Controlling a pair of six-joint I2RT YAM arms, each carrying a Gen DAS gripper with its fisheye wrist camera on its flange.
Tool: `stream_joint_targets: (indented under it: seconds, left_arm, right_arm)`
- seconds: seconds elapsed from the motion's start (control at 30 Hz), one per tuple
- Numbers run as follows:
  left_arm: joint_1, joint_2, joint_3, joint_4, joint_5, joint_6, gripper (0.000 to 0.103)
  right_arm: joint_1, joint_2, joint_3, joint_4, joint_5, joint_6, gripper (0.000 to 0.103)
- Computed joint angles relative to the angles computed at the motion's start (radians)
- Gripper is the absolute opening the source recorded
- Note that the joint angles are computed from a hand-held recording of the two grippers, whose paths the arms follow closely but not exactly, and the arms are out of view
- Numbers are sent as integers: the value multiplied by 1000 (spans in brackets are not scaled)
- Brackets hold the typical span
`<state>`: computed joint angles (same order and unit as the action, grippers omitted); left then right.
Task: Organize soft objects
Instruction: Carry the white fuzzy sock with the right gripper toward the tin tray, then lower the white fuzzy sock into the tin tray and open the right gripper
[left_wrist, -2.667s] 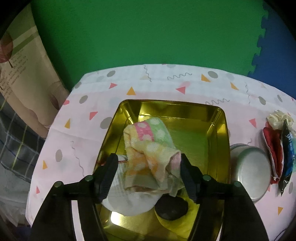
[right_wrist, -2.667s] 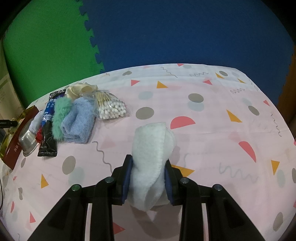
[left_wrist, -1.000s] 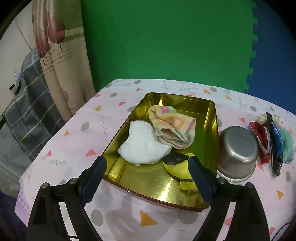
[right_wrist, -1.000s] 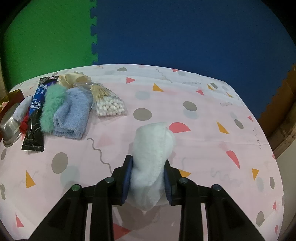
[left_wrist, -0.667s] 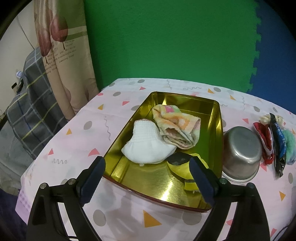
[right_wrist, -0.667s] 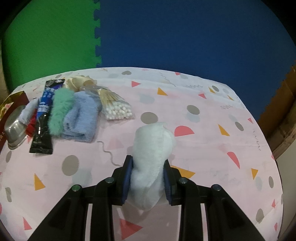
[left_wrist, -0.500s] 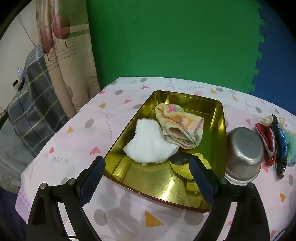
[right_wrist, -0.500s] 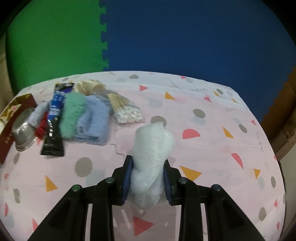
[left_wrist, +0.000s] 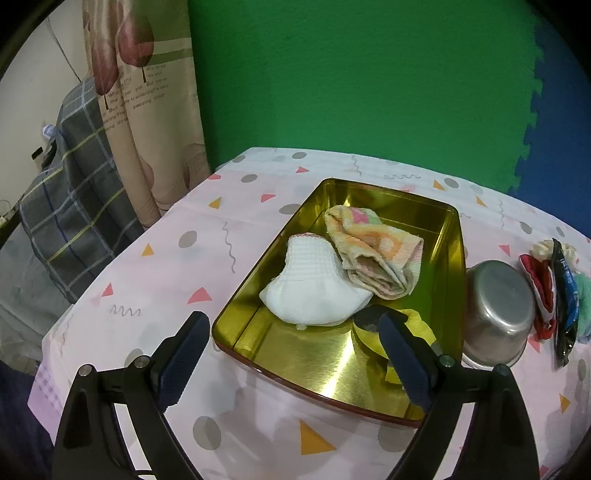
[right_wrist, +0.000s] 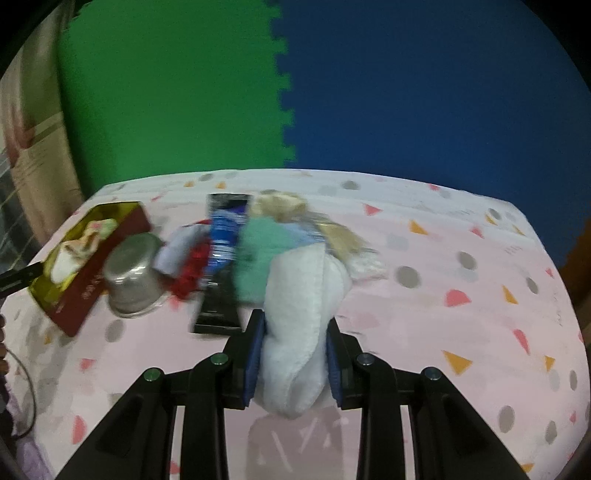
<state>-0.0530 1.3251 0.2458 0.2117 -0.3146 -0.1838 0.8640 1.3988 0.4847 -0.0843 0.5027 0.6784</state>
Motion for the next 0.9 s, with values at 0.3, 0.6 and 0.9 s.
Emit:
stream_joint_targets:
  seconds: [0.3, 0.6, 0.9]
  left_arm:
    - [133, -15, 12, -30, 49, 13, 91]
    - [280, -25, 26, -31, 61, 63, 92]
    - [400, 23, 51, -25, 104, 80, 92]
  right_arm:
    - [114, 186, 226, 33, -49, -62, 30]
    - [173, 433, 530, 49, -165, -144, 30]
    - [223, 694, 894, -50, -214, -230, 30]
